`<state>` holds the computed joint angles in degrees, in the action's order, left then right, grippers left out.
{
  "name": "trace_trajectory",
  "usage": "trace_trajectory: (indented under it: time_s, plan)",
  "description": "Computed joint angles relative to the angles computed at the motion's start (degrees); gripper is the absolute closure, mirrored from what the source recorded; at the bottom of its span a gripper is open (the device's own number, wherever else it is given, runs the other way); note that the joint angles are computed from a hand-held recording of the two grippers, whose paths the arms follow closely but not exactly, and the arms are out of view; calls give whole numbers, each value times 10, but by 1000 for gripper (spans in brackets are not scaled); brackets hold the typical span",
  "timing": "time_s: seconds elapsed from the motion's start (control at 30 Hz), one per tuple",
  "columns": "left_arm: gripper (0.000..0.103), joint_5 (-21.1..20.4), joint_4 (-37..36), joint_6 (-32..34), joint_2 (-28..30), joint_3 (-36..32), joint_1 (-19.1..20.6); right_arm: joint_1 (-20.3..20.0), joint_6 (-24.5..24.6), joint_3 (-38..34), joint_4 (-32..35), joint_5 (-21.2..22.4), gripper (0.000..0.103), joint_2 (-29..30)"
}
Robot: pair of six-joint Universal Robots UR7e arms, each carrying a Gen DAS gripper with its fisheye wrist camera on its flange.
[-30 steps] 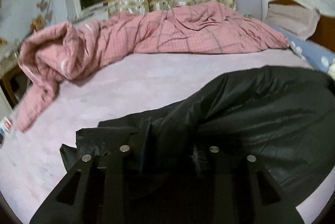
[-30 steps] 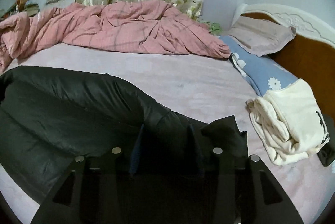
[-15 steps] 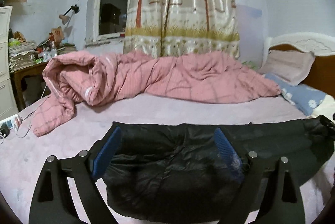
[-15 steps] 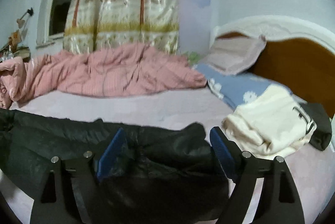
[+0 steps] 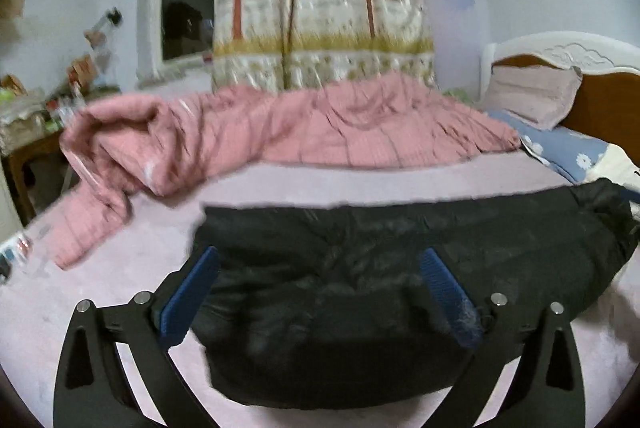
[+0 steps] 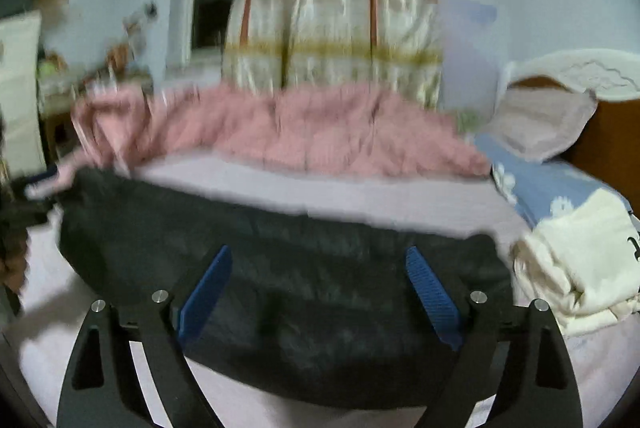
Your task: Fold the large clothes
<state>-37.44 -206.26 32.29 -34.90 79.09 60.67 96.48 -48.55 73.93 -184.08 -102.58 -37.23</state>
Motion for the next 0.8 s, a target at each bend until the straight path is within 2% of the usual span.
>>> trace_trajectory:
  time_s: [0.07,0.1,0.17,0.33,0.4,0.47,0.5,0.6,0.7,0.8]
  plan:
    - [2,0,67,-46,-2,-8,8,2,16,-46,57,-62,13,30]
    - [2,4,102,-65,-1,-17,12,1,24,-61,71,-77,13,39]
    - [2,19,124,-65,11,-38,17,-2,48,-110,121,-123,13,68]
    - [2,54,136,-25,56,-108,32,-4,25,-136,85,-126,13,91]
    - [2,66,109,12,78,-138,37,-4,17,-153,79,-130,13,102]
    - [2,86,57,80,107,-177,40,-4,21,-172,78,-137,13,112]
    - [2,89,57,78,109,-182,41,-4,26,-187,83,-140,13,117]
    - [2,86,60,47,96,-172,45,-7,60,-214,97,-145,13,124]
    - [2,73,-1,76,82,-147,37,-8,87,-221,102,-157,13,123]
    - [2,51,-57,83,52,-93,29,-8,151,-187,116,-145,13,88]
